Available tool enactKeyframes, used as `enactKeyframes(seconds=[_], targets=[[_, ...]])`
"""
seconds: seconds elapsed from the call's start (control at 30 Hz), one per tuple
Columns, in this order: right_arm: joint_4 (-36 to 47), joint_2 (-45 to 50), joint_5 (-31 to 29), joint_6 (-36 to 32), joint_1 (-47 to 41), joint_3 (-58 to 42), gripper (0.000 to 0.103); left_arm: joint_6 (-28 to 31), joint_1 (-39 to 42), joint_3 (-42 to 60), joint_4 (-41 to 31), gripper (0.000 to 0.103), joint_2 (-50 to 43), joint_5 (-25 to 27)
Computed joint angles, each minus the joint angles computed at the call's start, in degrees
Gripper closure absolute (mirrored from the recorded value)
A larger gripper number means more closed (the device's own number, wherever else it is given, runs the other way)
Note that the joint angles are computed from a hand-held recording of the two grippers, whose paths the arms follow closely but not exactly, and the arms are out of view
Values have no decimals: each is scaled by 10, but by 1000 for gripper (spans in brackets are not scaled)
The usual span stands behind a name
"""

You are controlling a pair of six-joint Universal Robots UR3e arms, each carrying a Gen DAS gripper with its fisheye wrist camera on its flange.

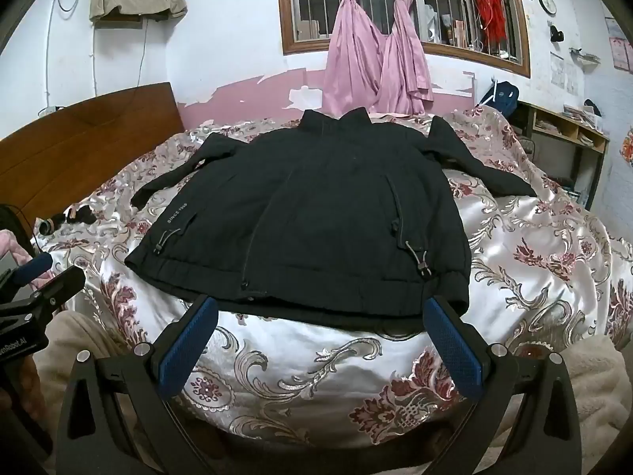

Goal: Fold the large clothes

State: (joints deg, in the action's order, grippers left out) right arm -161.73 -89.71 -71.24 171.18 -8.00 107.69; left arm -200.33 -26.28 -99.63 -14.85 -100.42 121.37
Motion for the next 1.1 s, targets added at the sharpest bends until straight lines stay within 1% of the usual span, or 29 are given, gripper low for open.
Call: enactKeyframes(seconds=[1.1], targets=[[-6,1,0,-1,-1,2,1,0,1,-1,1,0,0,-1]])
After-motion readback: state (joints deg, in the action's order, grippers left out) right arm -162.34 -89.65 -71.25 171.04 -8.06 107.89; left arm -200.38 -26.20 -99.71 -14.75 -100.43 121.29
